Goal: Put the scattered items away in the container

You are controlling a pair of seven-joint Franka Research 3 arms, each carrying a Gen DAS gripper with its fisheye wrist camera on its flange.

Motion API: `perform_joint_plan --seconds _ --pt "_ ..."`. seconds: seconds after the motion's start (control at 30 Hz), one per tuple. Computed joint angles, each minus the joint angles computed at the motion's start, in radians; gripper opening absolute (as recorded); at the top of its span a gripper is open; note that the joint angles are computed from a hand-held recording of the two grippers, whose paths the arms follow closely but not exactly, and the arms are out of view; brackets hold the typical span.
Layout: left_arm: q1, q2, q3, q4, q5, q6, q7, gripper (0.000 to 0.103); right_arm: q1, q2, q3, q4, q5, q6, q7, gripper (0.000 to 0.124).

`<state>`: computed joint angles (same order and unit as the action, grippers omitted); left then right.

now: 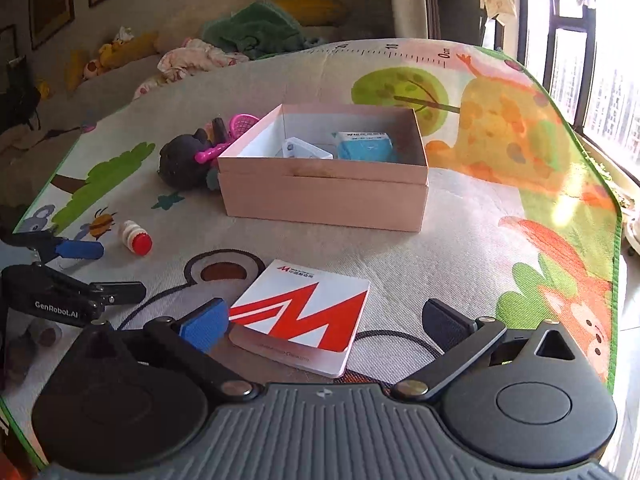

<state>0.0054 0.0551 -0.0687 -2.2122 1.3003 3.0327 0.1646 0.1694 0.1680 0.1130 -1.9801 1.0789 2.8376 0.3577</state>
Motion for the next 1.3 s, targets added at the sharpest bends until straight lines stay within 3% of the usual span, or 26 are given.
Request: perform_joint_plan --seconds 0.1,0.2,0.27,0.3,0.4,0.47,0.63,0.77,0.87,0.9,0.93,0.97,1.03,1.1,1.2,1.3 --pt "-0.001 -0.001 0.000 0.001 0.008 -0.002 -0.012 0.103 0.045 0.061 -0.007 0.055 -0.113 0.035 0.184 0.103" --pt "0.001 -0.003 0.003 0.001 0.044 0.005 -0.054 0.103 0.136 0.121 -0.073 0.068 -0.381 0.121 0.442 0.103" --pt "0.005 -0.002 0.005 0.003 0.065 0.017 -0.081 0.103 0.181 0.141 -0.133 0.078 -0.521 0.080 0.591 0.103" --pt "0.006 -0.001 0.005 0.003 0.071 0.018 -0.087 0.103 0.169 0.141 -0.121 0.072 -0.526 0.080 0.600 0.101" --pt "0.007 0.000 0.003 0.002 0.060 0.018 -0.071 0.103 0.059 0.102 0.011 0.010 -0.438 0.141 0.454 0.085" --pt "0.007 -0.001 0.002 0.002 0.059 0.017 -0.070 0.103 0.025 0.087 0.045 -0.011 -0.408 0.143 0.415 0.085" --pt "0.014 -0.001 -0.001 -0.002 -0.057 0.026 0.040 0.103 0.000 0.070 0.075 -0.039 -0.351 0.173 0.355 0.085" --pt "-0.007 0.004 -0.003 0.038 -0.026 -0.076 0.029 0.103 -0.012 0.068 0.093 -0.044 -0.303 0.189 0.303 0.086" --pt "-0.008 0.019 -0.004 0.063 -0.042 -0.088 0.067 0.101 -0.017 0.068 0.104 -0.045 -0.264 0.200 0.266 0.086" --pt "-0.008 0.026 -0.004 0.068 -0.066 -0.086 0.097 0.088 -0.019 0.069 0.108 -0.046 -0.251 0.205 0.251 0.086" --pt "-0.007 0.032 -0.008 0.071 -0.119 -0.089 0.154 0.067 -0.020 0.069 0.111 -0.047 -0.239 0.209 0.238 0.086" --pt "-0.008 0.039 -0.011 0.074 -0.167 -0.092 0.201 0.062 -0.020 0.069 0.112 -0.047 -0.231 0.212 0.230 0.086" --pt "-0.022 0.045 0.001 0.083 -0.135 -0.103 0.165 0.069 -0.023 0.069 0.117 -0.046 -0.209 0.213 0.208 0.086" --pt "-0.030 0.047 0.008 0.088 -0.110 -0.109 0.140 0.068 -0.022 0.070 0.117 -0.045 -0.193 0.214 0.193 0.086" --pt "-0.029 0.053 0.011 0.092 -0.120 -0.107 0.142 0.064 -0.021 0.070 0.118 -0.044 -0.171 0.217 0.170 0.086" --pt "-0.030 0.054 0.013 0.090 -0.134 -0.096 0.150 0.052 -0.016 0.070 0.113 -0.043 -0.160 0.216 0.161 0.086"
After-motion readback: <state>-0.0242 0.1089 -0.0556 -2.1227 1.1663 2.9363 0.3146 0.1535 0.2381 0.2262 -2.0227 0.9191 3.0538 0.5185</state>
